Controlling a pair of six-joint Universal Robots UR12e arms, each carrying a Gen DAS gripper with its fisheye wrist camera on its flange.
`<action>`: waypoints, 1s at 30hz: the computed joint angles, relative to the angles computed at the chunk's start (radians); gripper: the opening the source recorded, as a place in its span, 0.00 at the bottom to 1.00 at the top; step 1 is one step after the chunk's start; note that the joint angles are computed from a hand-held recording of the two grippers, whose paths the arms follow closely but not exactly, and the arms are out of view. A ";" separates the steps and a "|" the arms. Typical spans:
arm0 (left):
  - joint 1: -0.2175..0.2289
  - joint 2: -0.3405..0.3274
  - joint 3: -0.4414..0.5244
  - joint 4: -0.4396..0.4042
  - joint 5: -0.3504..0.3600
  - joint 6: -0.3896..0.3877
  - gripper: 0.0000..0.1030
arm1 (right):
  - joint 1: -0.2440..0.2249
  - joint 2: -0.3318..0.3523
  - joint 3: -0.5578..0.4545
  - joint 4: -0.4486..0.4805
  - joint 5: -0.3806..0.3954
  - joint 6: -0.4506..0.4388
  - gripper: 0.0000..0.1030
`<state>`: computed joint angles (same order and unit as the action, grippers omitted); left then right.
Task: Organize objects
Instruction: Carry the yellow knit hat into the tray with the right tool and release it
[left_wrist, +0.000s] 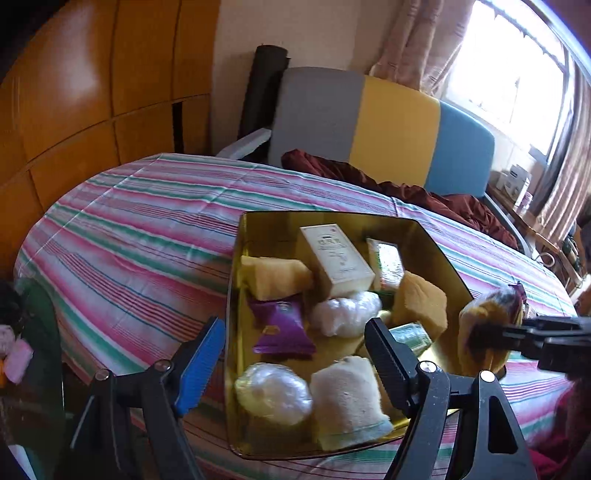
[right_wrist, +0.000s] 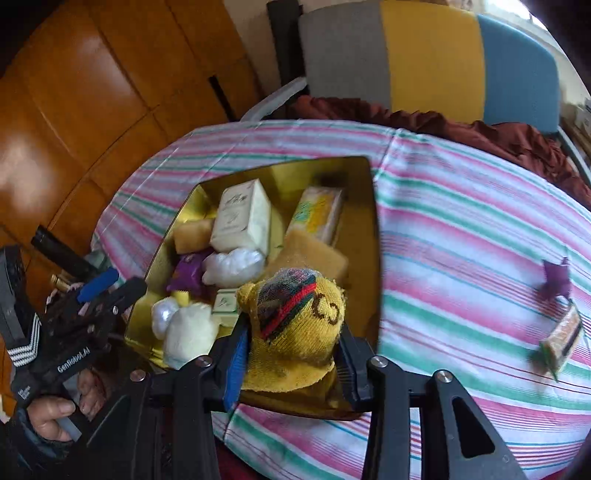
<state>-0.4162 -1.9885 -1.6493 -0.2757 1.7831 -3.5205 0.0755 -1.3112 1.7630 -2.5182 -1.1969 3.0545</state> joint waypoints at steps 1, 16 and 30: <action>0.002 0.001 -0.002 -0.001 0.003 -0.004 0.76 | 0.005 0.005 -0.003 0.010 0.007 -0.006 0.41; 0.008 -0.002 -0.004 -0.025 -0.013 -0.015 0.76 | 0.046 0.063 -0.037 0.116 -0.007 -0.020 0.41; 0.004 -0.004 -0.002 -0.037 -0.015 -0.006 0.76 | 0.051 0.067 -0.028 0.132 0.031 -0.063 0.62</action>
